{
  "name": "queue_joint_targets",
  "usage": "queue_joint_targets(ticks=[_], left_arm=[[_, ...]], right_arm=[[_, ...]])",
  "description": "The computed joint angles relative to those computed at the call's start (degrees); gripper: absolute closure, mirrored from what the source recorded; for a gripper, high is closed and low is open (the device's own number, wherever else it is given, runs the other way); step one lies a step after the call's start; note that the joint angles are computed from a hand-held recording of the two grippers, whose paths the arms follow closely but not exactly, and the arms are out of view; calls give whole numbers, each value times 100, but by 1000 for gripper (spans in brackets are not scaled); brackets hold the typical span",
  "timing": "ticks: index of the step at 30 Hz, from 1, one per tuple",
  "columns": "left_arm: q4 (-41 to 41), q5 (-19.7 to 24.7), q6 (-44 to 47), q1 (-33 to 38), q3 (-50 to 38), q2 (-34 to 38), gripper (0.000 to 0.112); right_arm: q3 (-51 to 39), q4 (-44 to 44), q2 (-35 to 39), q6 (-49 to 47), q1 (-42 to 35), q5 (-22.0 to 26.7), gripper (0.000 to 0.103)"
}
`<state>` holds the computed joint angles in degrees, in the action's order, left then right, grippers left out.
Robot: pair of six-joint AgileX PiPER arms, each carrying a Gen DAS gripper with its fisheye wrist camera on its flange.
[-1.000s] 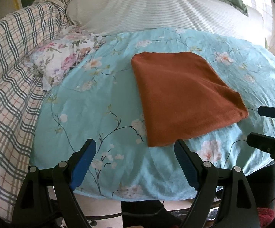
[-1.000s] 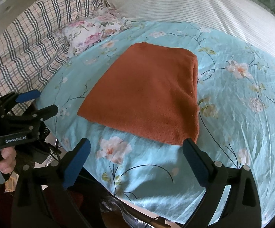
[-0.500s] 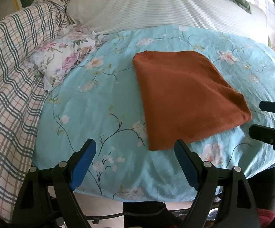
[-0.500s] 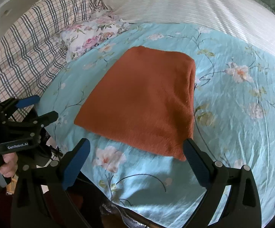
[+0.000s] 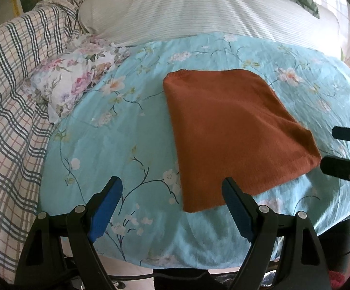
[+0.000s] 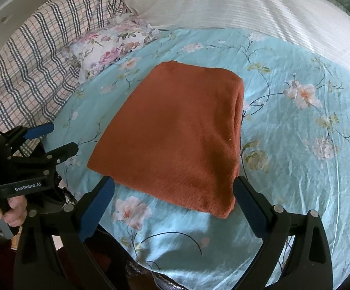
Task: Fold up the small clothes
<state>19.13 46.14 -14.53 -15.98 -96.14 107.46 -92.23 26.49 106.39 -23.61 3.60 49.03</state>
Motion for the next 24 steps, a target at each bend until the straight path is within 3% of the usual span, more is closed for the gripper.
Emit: queue_joint_targets(ticks=[24], left_arm=[[-455, 457, 423, 165, -1075, 664, 27]], right_arm=[[-678, -151, 497, 228, 53, 282, 5]])
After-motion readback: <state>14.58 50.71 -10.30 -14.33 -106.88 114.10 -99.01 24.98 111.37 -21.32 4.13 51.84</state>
